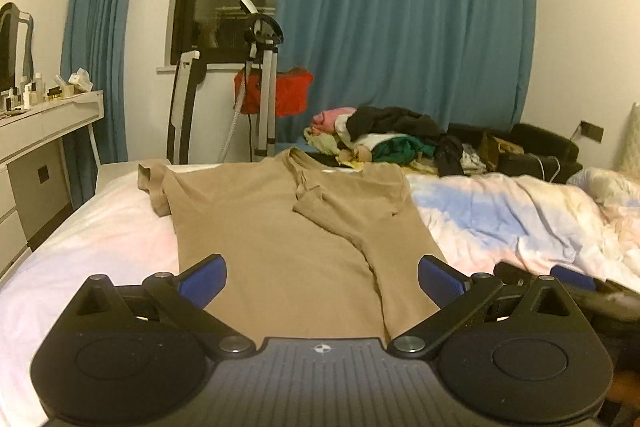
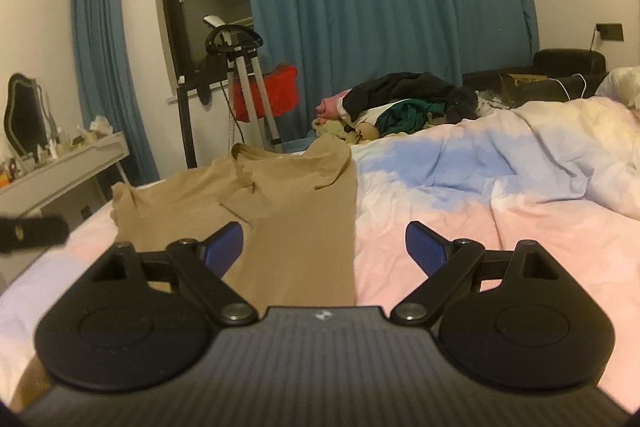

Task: Fold clothes

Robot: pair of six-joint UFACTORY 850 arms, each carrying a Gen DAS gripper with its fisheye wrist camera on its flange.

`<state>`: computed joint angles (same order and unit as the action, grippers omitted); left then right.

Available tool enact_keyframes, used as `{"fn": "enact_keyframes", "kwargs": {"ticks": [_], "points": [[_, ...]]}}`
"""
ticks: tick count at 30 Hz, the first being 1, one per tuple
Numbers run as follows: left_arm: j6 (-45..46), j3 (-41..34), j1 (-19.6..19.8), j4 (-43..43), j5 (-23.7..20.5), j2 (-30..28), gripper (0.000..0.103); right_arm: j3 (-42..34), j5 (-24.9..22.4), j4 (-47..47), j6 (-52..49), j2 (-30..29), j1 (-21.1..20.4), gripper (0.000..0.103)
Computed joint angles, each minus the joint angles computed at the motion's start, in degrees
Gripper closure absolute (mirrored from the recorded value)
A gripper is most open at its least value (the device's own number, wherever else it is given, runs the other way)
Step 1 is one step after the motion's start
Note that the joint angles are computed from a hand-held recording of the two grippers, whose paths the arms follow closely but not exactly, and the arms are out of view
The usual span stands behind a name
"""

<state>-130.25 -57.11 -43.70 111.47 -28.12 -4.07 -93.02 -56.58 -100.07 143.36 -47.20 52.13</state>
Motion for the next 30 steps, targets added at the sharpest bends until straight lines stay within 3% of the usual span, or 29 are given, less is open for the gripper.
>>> {"fn": "enact_keyframes", "kwargs": {"ticks": [4,8,12,16,22,27,30], "points": [[1.17,-0.43,1.00,-0.88,1.09,-0.13,0.000,-1.43,0.85,0.24,-1.34,-0.97,0.26,0.014],[3.67,-0.27,2.31,-1.09,6.22,0.56,0.000,-2.69,1.21,2.12,-2.08,-1.53,0.53,0.014],[-1.19,0.84,3.04,4.13,7.17,1.88,0.000,-4.27,0.21,5.23,-4.58,-2.12,0.98,0.014],[2.30,2.00,3.76,1.48,6.89,3.76,0.000,-6.11,0.14,7.50,-6.37,-2.59,1.22,0.014],[12.35,4.04,4.62,-5.90,6.28,6.31,0.000,-12.14,1.21,5.78,-9.66,-5.30,1.12,0.014],[9.23,3.91,5.43,-4.04,5.58,7.12,0.000,-18.95,5.49,8.49,-16.46,-9.47,-0.55,0.014],[6.84,4.02,6.57,-3.06,5.32,7.40,0.000,-28.72,8.40,12.21,-25.00,-14.96,-1.96,0.014]]}}
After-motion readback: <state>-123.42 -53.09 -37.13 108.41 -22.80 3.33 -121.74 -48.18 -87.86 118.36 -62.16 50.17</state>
